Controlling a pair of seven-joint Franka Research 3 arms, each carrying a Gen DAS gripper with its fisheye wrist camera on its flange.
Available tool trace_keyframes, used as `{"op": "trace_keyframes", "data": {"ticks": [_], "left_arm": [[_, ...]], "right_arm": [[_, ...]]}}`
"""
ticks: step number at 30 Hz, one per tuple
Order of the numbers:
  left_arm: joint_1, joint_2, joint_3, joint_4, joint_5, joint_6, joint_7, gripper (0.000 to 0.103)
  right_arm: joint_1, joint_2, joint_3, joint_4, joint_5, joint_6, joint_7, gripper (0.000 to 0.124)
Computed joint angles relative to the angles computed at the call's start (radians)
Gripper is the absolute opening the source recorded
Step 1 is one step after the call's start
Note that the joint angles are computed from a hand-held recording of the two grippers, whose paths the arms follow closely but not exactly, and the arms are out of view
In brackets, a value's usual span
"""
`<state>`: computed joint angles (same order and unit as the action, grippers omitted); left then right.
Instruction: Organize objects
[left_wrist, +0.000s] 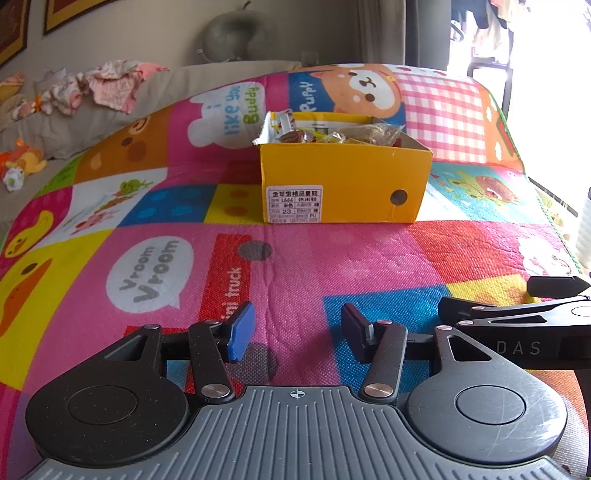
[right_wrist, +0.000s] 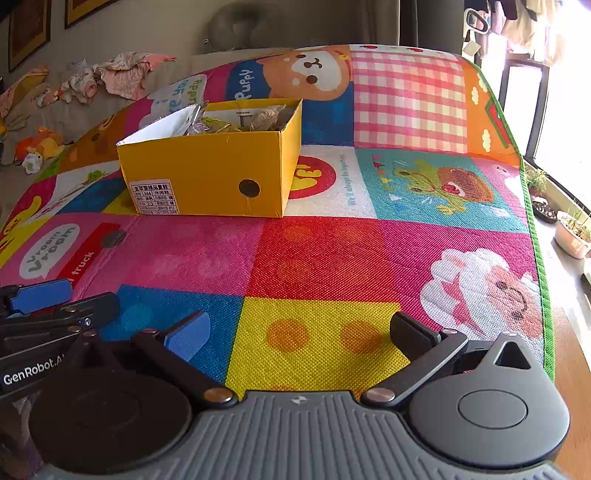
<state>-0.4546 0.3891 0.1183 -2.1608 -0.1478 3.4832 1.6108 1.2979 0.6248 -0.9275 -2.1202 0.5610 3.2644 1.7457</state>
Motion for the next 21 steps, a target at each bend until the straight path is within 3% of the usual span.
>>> {"op": "trace_keyframes", "data": {"ticks": [21], "left_arm": [[-0.021,0.003,0.016,0.003,-0.024,-0.002,0.022,0.057]], "right_arm": [[0.0,0.0,0.0,0.0,0.002,0.0,-0.002,0.103]]}}
